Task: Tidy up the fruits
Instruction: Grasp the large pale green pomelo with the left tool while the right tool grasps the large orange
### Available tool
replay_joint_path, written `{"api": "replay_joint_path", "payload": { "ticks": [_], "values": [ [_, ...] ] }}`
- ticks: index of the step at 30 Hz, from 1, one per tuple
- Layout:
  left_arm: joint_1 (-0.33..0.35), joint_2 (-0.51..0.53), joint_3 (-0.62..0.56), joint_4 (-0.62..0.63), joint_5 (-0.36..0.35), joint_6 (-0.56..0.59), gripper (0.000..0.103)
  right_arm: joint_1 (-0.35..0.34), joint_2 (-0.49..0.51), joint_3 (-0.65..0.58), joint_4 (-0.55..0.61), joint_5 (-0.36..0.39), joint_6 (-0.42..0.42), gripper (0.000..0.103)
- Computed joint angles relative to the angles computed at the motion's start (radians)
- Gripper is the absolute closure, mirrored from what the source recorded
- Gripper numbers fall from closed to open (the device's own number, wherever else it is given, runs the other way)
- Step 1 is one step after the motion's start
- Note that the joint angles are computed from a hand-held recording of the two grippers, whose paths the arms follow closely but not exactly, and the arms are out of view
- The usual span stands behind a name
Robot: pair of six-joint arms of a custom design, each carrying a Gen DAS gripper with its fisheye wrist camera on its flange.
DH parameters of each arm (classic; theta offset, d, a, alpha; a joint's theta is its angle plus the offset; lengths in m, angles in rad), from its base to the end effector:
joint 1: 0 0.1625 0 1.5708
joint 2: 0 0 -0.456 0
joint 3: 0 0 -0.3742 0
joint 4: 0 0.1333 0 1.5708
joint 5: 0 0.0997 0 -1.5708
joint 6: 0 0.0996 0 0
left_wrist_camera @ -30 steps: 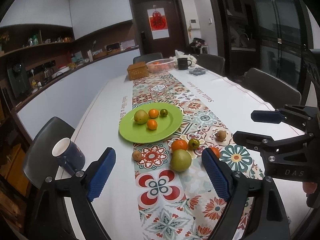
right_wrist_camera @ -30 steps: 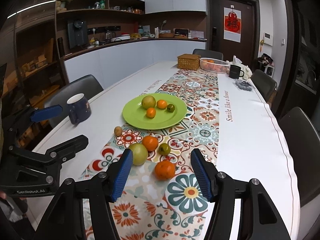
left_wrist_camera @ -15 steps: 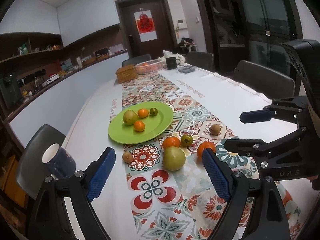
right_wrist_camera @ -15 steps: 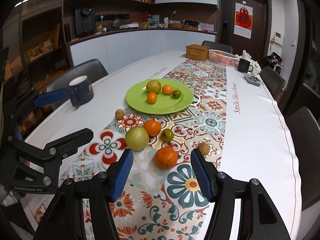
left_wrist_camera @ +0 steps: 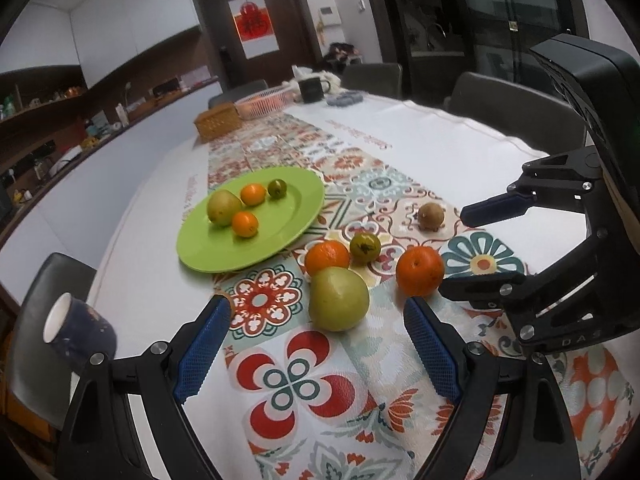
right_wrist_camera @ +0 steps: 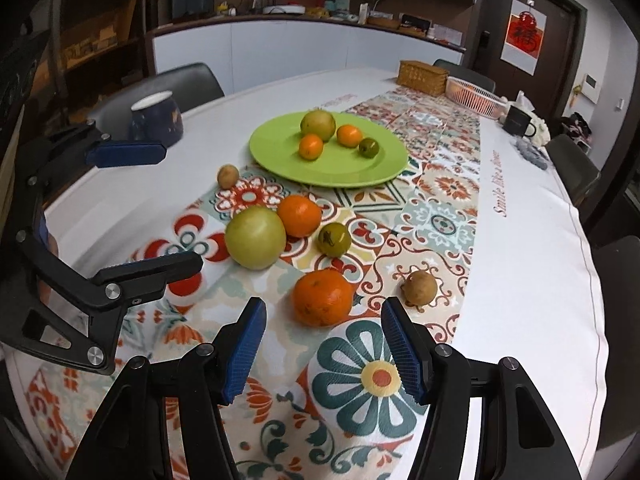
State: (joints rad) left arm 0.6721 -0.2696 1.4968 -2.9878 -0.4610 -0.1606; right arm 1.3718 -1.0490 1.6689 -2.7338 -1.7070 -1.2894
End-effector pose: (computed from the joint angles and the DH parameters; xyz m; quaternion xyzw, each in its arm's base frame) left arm -0.3872 -0.5924 -0.0931 0.2587 0.8072 -0.3345 0.4119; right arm -0.0147 -0.6787 0.3075 0.4828 -0.8312 0.1525 0.2295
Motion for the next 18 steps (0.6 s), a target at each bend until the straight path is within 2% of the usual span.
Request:
{"api": "replay_joint_path", "payload": {
  "ticks": [9, 14, 18],
  "values": [
    [0.054, 0.031, -0.076, 0.071, -0.047, 0.003, 0.015, -0.004, 0.070, -0.073, 0.049, -0.051, 0.011, 0.042],
    [0.075, 0.037, -0.097, 0.089, -0.081, -0.003, 0.019, -0.008, 0.086, -0.085, 0.055, -0.038, 0.009, 0.043],
    [0.085, 0.039, -0.107, 0.096, -0.094, -0.022, 0.024, -0.013, 0.094, -0.109, 0.087, -0.025, 0.031, 0.049]
  ]
}}
